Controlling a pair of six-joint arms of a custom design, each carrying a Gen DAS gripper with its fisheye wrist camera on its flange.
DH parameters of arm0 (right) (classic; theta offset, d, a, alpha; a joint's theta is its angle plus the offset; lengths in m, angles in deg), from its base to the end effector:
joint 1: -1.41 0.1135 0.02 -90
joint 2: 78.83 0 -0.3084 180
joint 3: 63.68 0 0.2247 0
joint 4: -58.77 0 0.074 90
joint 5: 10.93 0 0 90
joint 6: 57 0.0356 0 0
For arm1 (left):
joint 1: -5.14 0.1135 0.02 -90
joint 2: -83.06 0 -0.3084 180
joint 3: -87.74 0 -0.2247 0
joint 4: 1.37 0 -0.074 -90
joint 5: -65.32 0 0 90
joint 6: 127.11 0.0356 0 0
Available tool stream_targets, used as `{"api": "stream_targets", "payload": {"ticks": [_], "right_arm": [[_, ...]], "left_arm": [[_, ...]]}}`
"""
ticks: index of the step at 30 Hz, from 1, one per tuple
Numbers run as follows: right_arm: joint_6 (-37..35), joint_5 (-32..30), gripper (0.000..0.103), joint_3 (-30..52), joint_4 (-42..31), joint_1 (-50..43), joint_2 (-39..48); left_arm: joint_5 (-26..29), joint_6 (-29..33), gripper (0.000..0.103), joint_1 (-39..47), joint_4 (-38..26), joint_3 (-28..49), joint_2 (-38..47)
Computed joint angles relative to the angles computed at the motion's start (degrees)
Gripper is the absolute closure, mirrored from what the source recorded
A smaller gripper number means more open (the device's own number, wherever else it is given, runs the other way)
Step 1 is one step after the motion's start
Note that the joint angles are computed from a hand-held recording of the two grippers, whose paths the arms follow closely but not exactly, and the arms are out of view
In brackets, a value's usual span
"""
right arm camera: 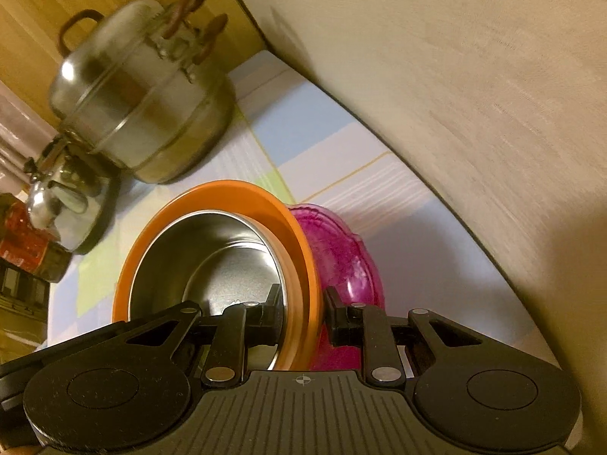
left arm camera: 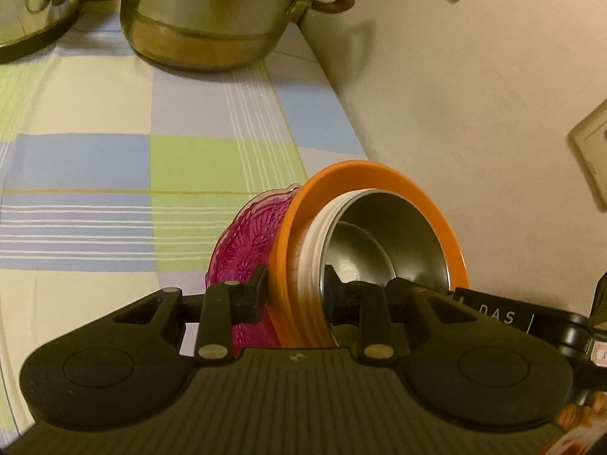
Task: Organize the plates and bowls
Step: 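Lift the orange bowl stack with both grippers toward the pink plates, then lower the orange bowl onto the pink plates and open both grippers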
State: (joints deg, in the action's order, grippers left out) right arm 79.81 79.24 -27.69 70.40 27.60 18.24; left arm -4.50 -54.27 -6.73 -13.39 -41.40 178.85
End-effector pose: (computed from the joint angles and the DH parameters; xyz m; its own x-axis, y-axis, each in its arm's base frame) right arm 0.2135 0.1049 0.1396 -0.7872 0.4253 -0.4466 0.1962 0.8592 0.4724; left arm 0.2605 -0.0673 0.1716 -0.8950 -0.0949 -0.4358 0.1184 0.8915 -0.4372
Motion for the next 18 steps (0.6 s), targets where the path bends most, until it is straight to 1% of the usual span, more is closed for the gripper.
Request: {"api": "stream_targets", "payload": {"ticks": [8, 15, 18], "right_arm": [[-0.4, -2.1, 0.081, 0.2, 4.8, -1.8, 6.7], [-1.6, -4.1, 0.08, -0.2, 7.3, -2.8, 9.4], [-1.5, -4.5, 0.08, -0.5, 8.1, -3.1, 9.5]], "left_arm": [[-0.6, 0.4, 0.077, -0.2, 2.6, 0.1, 4.7], [-0.6, 0.3, 0.078, 0.2, 6.2, -1.5, 6.4], [-0.2, 0.2, 0.076, 0.2, 7.5, -2.5, 6.0]]}}
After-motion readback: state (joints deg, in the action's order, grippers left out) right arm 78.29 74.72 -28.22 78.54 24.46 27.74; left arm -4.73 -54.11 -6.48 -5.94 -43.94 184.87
